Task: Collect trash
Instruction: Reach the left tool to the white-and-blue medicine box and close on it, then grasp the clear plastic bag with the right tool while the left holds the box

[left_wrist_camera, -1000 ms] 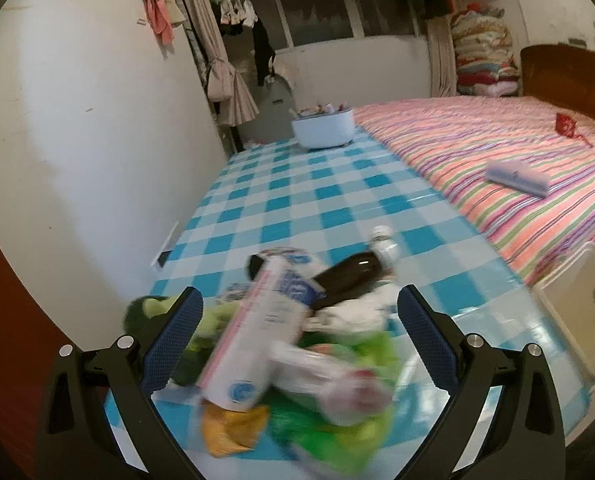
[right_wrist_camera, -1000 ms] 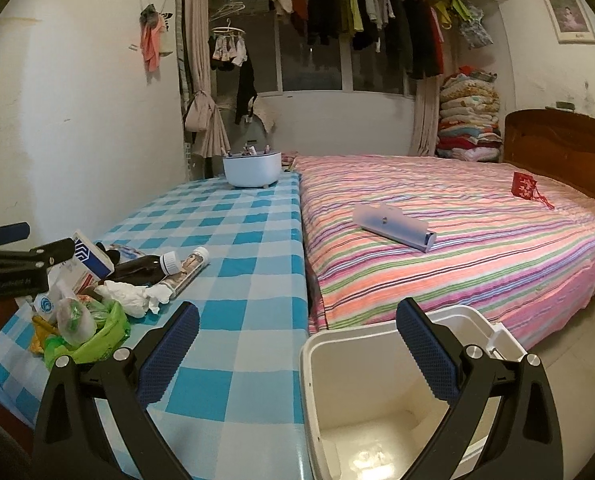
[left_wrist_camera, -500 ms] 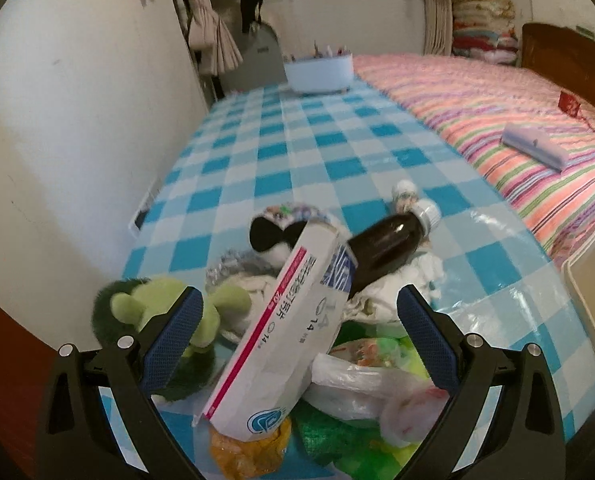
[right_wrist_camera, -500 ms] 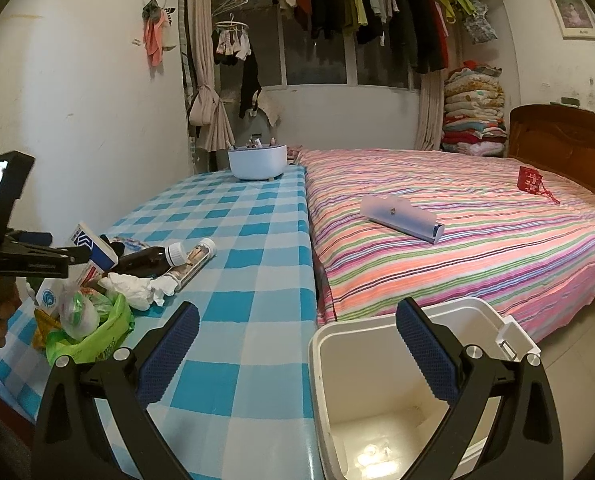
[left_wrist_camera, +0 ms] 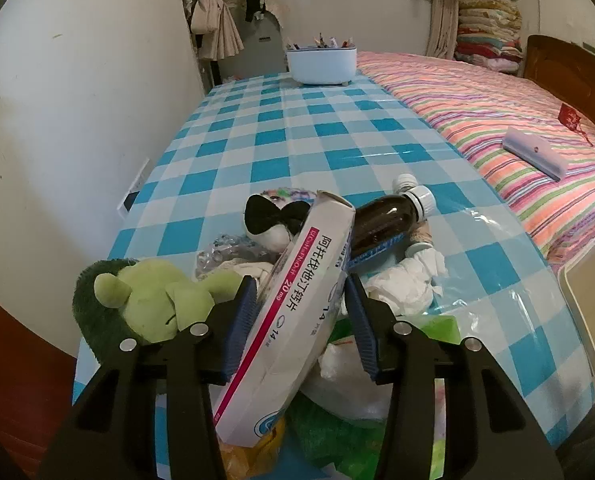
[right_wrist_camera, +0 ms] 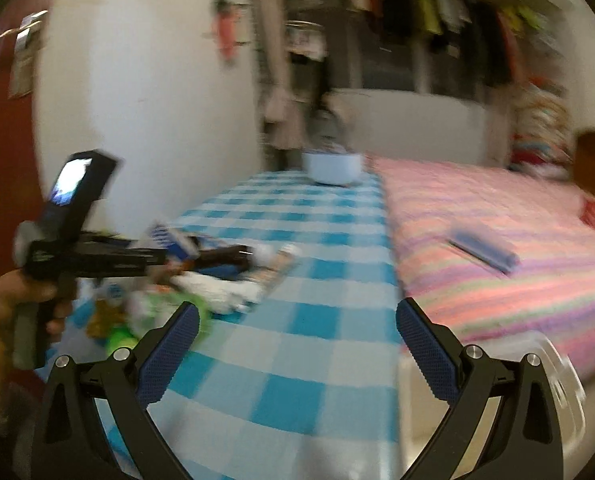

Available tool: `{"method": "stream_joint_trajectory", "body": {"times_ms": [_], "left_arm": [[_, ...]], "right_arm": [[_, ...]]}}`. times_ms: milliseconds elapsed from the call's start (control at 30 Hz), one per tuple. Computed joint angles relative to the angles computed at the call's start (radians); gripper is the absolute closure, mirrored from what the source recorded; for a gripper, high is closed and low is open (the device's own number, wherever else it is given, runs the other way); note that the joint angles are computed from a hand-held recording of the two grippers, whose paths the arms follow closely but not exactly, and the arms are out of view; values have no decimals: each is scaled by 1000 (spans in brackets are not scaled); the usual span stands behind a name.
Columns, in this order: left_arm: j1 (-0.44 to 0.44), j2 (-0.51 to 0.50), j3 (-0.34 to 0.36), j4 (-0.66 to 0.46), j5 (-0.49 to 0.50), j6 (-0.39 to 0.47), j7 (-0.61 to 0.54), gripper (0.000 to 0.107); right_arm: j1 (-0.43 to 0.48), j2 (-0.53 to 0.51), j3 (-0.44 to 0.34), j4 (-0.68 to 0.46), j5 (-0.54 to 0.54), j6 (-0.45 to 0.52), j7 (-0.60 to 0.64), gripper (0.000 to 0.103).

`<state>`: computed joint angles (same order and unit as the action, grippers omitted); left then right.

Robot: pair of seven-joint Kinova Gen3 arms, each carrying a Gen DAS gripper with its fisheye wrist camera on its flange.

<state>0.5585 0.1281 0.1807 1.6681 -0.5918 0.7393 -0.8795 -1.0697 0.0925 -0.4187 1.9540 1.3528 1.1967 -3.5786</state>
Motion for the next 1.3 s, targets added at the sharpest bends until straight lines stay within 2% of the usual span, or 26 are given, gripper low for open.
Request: {"method": "stream_joint_trajectory", "body": {"times_ms": [167,233,333,533,567,600,667,767,800,867,933,1067,1300], "left_arm": [[-11,-28,0,30,0,-32,21,64],[-26,-39,1,39,19,-45,17,64],[-45,-54,5,52,32,-59,18,64],[-80,-86,15,76,59,-86,14,64],[-87,-93,16,82,64,-94,15,64],[-94,-100,18,86,72,-101,13,64],[-109,-109,23,93,90,-112,-1,64],[-120,-116,33,96,81,-112,9,64],[-123,-116,35,96,81,-111,10,64],[-128,-117,38,98,78,-111,13,64],[-130,-116,41,98,76,-110,16,64],[-130,-117,45,98,58,-108,33,64],[-125,-121,55,101,25,-114,64,64]], "right_arm": [[178,27,-113,-33,54,-203,77,7],[169,35,-79,-50,52,-270,126,7],[86,51,44,-82,30,-358,219,7],[92,98,99,-150,-36,-470,382,9],[96,103,109,-156,-51,-493,405,12],[102,111,121,-168,-82,-521,442,22],[118,123,135,-190,-148,-567,508,29],[123,139,165,-211,-224,-608,583,34],[126,146,172,-221,-257,-616,620,41],[136,161,172,-245,-332,-618,697,47],[133,168,195,-249,-378,-644,735,58],[92,154,244,-227,-364,-675,713,63],[80,114,267,-159,-216,-704,515,63]]}}
